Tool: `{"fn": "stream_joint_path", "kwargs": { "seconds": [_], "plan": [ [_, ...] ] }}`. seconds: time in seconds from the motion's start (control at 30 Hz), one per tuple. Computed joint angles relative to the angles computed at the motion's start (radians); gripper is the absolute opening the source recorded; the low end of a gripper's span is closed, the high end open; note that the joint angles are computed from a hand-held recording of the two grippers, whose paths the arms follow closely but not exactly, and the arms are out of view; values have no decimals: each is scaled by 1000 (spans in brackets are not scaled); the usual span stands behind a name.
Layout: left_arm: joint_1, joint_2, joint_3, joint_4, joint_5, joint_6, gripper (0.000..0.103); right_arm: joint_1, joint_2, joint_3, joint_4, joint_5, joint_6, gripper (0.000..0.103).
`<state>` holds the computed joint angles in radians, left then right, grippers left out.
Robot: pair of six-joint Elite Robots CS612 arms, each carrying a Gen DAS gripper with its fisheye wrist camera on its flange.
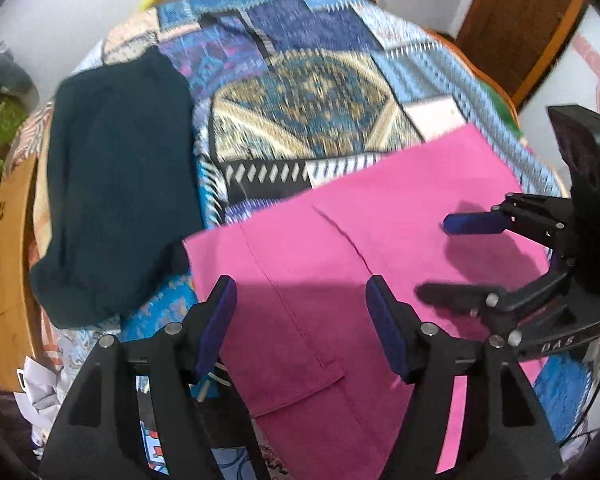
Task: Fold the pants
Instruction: 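Release both grippers and smooth the folded trousers flat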
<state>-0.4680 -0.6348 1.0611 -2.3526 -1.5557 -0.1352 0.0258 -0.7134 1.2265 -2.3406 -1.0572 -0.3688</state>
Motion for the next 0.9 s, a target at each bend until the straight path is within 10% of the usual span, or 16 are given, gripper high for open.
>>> {"fn": "stream_joint_path", "kwargs": {
  "seconds": [0.23, 0.9],
  "plan": [
    [-8, -20, 57, -33, 30, 45, 71, -9, -12, 25, 57, -16, -56, 82],
    [-13, -139, 257, -171, 122, 8, 74, -73, -136, 271, -233, -186, 10, 82]
  ]
}}
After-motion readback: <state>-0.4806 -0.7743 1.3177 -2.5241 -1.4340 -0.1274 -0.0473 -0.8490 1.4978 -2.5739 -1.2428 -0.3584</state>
